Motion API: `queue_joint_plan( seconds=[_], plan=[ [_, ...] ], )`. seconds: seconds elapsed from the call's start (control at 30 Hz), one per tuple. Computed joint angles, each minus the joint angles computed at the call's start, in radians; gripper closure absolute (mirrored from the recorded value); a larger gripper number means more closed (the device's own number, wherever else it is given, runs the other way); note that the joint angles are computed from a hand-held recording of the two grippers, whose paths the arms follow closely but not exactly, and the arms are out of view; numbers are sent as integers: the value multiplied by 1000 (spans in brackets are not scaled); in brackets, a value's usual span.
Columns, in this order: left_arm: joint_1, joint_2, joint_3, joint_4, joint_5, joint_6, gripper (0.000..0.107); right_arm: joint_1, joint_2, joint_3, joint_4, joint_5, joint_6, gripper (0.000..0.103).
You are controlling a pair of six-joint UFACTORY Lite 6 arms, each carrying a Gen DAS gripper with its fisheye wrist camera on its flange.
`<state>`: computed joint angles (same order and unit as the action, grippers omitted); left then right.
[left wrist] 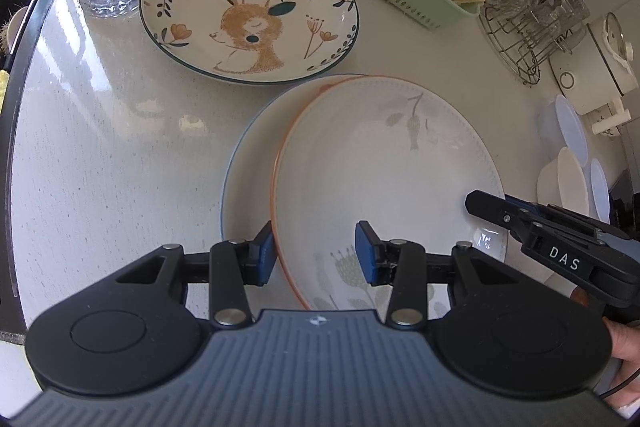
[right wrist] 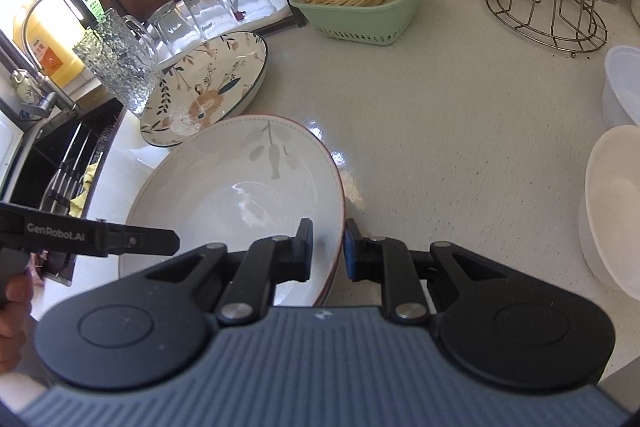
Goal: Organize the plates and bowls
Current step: 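Lower the leaf-print plate onto the rose plate and open the left gripper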
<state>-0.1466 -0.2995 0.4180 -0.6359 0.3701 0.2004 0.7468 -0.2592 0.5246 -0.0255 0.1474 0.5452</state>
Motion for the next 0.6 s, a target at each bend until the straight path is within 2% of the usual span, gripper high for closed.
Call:
queue_joint_plan(
  seconds=[0.13,0.2,0.3,0.37,0.6],
  plan=[
    [7,12,3,-13,6,3,61,12,6,2,-93,1,95,84],
    [1,11,4,3,1,-26,55,16,5,-2,-154,-6,152,84],
    [-2,18,20,30,-4,-68,53,8,4,-8,-124,-15,124,84],
    [2,32,32,33,-5,-80,53,14,4,-6,-180,-12,177,84],
    [-1,40,33,40,-4,-103,53,15,8,1,-200,-6,200,84]
  ],
)
